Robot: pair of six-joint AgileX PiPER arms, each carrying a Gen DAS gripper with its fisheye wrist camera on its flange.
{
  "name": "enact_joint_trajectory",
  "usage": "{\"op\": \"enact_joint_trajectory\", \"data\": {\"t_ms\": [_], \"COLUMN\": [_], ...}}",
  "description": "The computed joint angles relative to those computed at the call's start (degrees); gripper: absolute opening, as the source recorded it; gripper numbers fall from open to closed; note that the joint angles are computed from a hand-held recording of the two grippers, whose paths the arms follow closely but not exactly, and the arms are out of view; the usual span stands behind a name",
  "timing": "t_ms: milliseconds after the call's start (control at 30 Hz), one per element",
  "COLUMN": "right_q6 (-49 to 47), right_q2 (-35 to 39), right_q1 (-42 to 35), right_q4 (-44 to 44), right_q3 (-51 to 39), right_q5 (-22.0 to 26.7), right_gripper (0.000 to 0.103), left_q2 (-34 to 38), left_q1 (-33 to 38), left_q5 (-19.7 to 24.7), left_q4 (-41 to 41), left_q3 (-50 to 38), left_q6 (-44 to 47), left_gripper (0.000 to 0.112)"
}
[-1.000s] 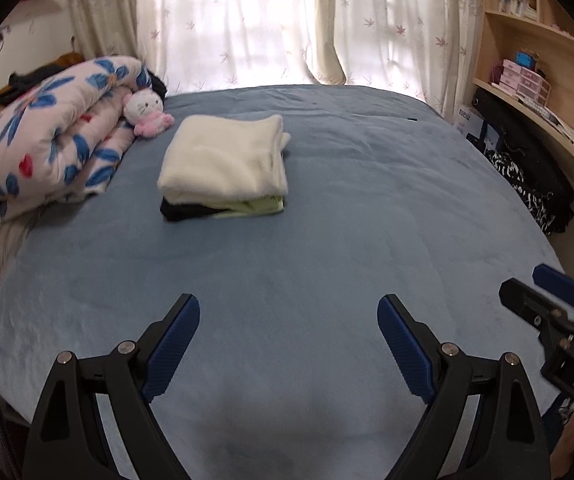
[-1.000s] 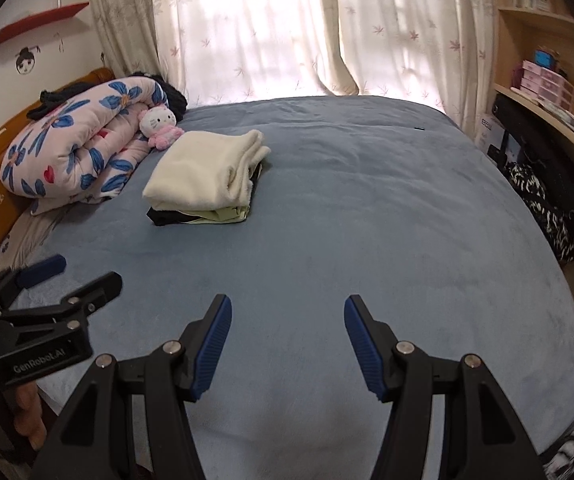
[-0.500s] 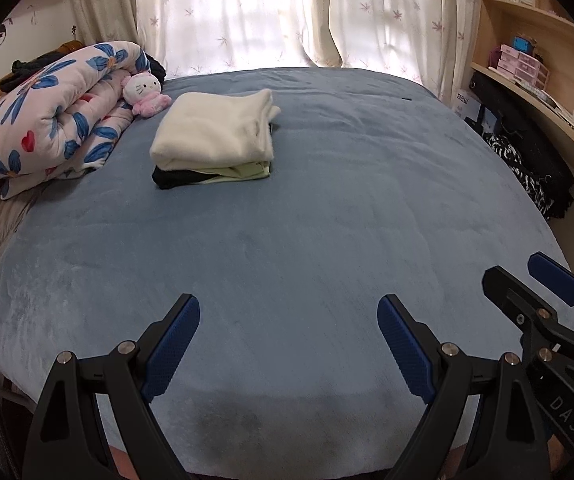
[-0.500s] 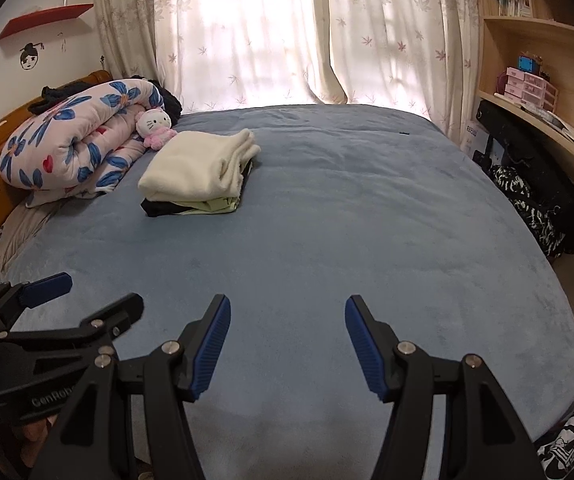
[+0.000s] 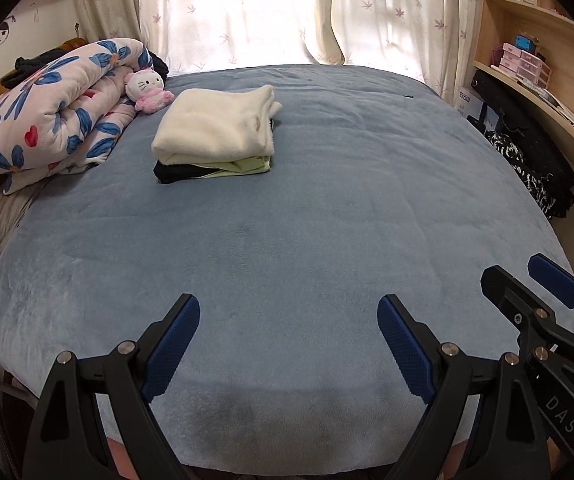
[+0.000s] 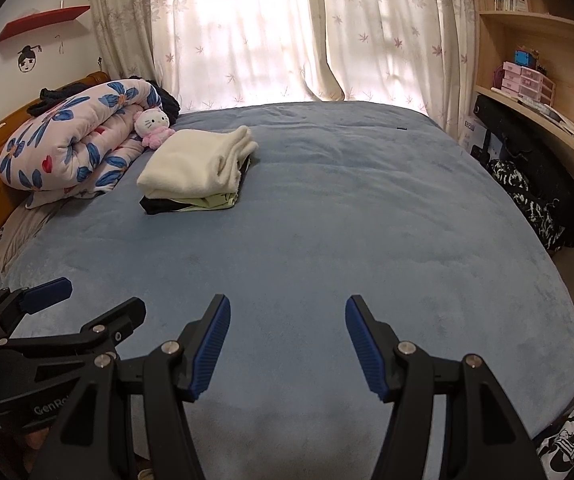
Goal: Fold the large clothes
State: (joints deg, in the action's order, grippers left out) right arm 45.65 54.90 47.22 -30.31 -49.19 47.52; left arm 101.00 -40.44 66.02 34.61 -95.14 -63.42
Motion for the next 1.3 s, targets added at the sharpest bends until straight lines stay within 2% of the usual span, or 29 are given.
{"op": "enact_joint_trajectory", "data": {"t_ms": [1300], "right_q6": [-0.21], "right_q2": [-0.36], "right_q1": [-0.1], "right_q4": [0.01], "right_q3": [0.28], "right_q5": [-0.1], "right_gripper": [0.06], "left_q2": [0.6], "left_q1": [-1.71], "left_q5": [2.37], "left_q4": [1.65], "left_q3": [-0.84], "left_q6": [-2.45], "left_gripper": [0.088]}}
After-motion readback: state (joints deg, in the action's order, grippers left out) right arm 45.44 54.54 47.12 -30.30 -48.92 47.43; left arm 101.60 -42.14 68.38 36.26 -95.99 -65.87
